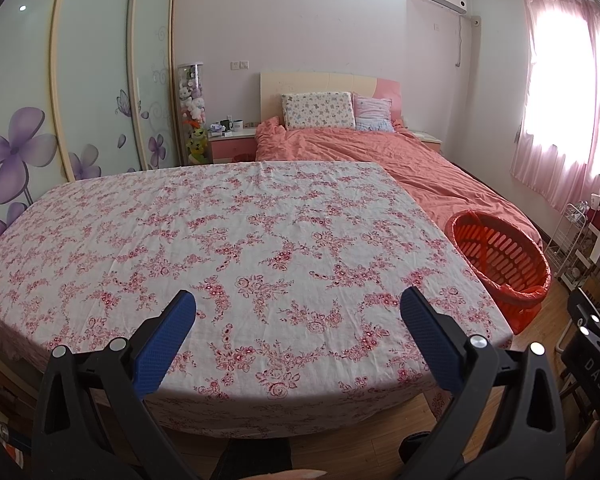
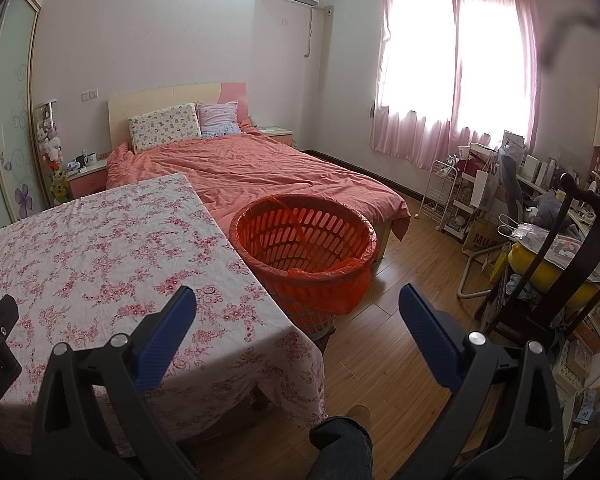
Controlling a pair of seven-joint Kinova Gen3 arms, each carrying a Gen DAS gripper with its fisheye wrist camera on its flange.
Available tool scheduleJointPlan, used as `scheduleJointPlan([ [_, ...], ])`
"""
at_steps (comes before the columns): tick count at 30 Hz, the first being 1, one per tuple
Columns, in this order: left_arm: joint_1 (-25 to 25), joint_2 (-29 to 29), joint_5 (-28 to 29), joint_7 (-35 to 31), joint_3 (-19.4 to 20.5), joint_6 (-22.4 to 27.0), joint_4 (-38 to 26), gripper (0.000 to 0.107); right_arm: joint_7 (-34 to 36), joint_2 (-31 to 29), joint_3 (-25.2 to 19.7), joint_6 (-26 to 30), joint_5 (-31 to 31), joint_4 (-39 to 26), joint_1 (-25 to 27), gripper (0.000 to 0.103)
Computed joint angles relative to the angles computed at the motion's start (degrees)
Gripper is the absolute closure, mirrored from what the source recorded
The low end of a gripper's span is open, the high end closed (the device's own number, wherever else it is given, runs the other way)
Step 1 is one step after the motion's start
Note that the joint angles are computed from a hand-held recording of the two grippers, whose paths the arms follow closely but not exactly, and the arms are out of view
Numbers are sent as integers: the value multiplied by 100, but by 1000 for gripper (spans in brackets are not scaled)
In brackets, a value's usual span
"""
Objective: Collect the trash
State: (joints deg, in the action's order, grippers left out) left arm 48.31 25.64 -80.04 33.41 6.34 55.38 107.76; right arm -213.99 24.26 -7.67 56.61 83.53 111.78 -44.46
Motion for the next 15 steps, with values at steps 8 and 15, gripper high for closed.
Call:
scheduleJointPlan([
  [8, -2, 28, 0, 2, 0, -33, -11, 7, 24, -19, -2, -12, -10, 3, 11, 4],
  [15, 1, 27, 17, -14, -18, -7, -19, 7, 22, -10, -4, -7, -9, -4, 8, 4],
])
